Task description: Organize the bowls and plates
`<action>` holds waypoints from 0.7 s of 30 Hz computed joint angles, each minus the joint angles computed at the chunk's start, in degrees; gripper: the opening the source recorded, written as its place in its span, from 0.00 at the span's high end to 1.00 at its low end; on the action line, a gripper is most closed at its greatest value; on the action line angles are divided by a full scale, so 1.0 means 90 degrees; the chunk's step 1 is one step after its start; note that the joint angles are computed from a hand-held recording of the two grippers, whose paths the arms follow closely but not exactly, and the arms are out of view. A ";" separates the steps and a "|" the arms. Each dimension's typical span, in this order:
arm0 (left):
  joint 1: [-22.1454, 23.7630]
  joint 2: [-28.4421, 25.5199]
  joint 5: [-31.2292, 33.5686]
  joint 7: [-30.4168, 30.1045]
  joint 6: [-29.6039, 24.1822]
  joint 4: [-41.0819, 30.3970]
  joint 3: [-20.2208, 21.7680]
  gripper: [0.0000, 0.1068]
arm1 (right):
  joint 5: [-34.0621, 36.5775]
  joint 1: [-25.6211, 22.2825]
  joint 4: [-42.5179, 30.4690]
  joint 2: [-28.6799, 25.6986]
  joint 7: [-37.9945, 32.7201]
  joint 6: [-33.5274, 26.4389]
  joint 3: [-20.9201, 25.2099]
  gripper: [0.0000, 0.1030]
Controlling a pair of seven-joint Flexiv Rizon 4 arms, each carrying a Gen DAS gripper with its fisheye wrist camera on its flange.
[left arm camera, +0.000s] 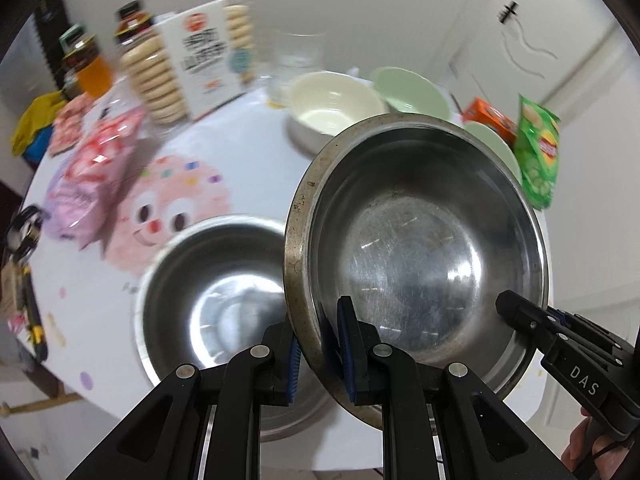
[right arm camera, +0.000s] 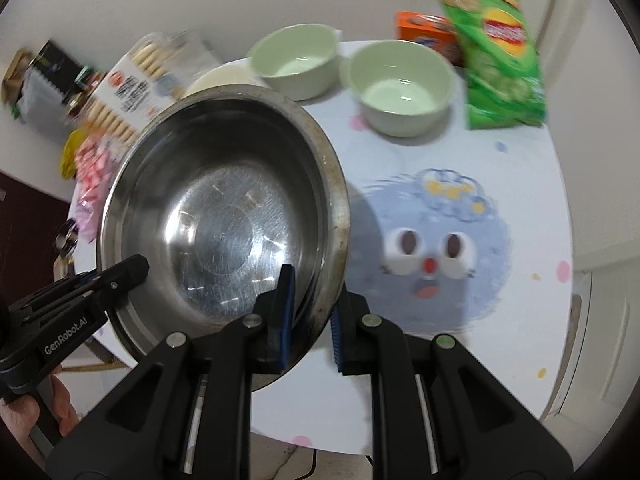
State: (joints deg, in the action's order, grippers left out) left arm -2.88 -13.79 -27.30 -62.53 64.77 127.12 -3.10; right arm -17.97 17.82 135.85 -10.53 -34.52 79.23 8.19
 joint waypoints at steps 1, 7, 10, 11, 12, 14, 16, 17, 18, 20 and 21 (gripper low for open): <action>0.0061 0.0050 -0.0017 0.0043 -0.0007 0.0054 0.0051 0.85 | -0.0007 0.0034 -0.0045 -0.0027 -0.0030 -0.0016 0.0038 0.82; 0.0295 0.0176 0.0017 0.0046 0.0102 0.0294 0.0275 0.84 | -0.0018 0.0321 -0.0398 -0.0337 -0.0159 -0.0100 0.0182 0.82; 0.0399 0.0185 0.0081 -0.0004 0.0117 0.0370 0.0362 0.84 | 0.0070 0.0430 -0.0568 -0.0519 -0.0255 -0.0132 0.0270 0.82; 0.0437 0.0176 0.0110 -0.0023 0.0123 0.0388 0.0392 0.84 | 0.0120 0.0456 -0.0633 -0.0578 -0.0310 -0.0159 0.0311 0.82; 0.0478 0.0178 0.0123 -0.0025 0.0126 0.0412 0.0414 0.84 | 0.0155 0.0487 -0.0704 -0.0634 -0.0363 -0.0201 0.0339 0.82; 0.0551 0.0139 0.0149 -0.0044 0.0132 0.0427 0.0444 0.84 | 0.0201 0.0555 -0.0813 -0.0732 -0.0443 -0.0259 0.0364 0.82; 0.0618 0.0099 0.0198 -0.0074 0.0131 0.0449 0.0481 0.84 | 0.0251 0.0614 -0.0950 -0.0853 -0.0529 -0.0340 0.0396 0.82; 0.0649 0.0089 0.0215 -0.0079 0.0120 0.0456 0.0488 0.84 | 0.0302 0.0619 -0.0983 -0.0878 -0.0583 -0.0371 0.0424 0.82; 0.0674 0.0078 0.0224 -0.0098 0.0115 0.0472 0.0494 0.84 | 0.0340 0.0641 -0.1031 -0.0925 -0.0622 -0.0403 0.0444 0.82; 0.0719 0.0034 0.0257 -0.0121 0.0120 0.0490 0.0507 0.84 | 0.0423 0.0665 -0.1103 -0.1007 -0.0709 -0.0447 0.0483 0.81; 0.0730 0.0017 0.0309 -0.0142 0.0118 0.0493 0.0520 0.84 | 0.0457 0.0677 -0.1112 -0.1017 -0.0740 -0.0466 0.0493 0.81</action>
State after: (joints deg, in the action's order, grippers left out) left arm 3.69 -13.63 -24.52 -63.81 65.83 131.56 1.58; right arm -13.86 23.91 125.85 -19.69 -41.18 75.04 12.63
